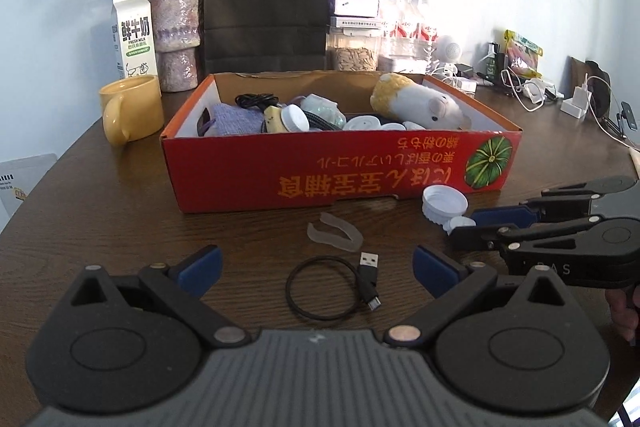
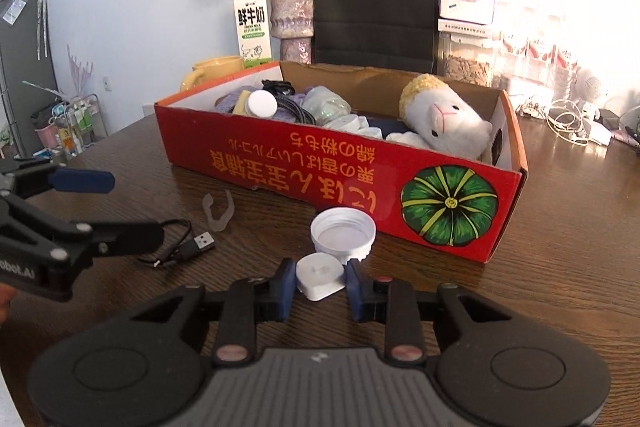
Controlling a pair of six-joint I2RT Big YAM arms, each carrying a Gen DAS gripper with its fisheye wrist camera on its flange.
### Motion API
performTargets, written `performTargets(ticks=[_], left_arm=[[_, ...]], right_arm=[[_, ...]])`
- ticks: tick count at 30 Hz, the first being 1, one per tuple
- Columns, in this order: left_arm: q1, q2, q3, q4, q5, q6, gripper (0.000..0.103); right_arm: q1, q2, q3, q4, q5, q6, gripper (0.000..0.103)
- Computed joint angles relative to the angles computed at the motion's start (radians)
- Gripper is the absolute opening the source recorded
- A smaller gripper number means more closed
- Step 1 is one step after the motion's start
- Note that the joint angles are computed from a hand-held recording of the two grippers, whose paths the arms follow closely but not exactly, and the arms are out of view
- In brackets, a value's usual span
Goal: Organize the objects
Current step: 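Grasp the small white cap with the right gripper while the left gripper grasps the black USB cable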
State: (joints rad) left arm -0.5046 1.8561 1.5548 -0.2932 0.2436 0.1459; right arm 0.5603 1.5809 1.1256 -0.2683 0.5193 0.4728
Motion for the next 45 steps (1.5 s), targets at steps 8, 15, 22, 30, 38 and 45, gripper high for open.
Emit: performTargets(ticks=[8, 15, 22, 30, 38, 45], left_arm=[[-0.008, -0.004, -0.011, -0.018, -0.004, -0.007, 0.103], [-0.025, 0.002, -0.011, -0.035, -0.009, -0.01, 0.091], [-0.042, 0.012, 0.006, -0.066, -0.011, 0.011, 0.05], [-0.063, 0.033, 0.023, -0.056, -0.059, 0.006, 0.039], [-0.062, 0.033, 0.019, -0.044, -0.036, 0.017, 0.017], [-0.06, 0.018, -0.008, -0.012, -0.036, 0.009, 0.016]], right_arm=[[0.025, -0.02, -0.039, 0.093, 0.081, -0.035, 0.026], [0.04, -0.034, -0.066, 0.162, 0.142, -0.049, 0.026], [0.044, -0.039, -0.074, 0.179, 0.152, -0.055, 0.026], [0.048, -0.041, -0.081, 0.194, 0.157, -0.061, 0.026], [0.049, -0.042, -0.082, 0.198, 0.156, -0.063, 0.026], [0.048, -0.043, -0.084, 0.198, 0.161, -0.06, 0.026]])
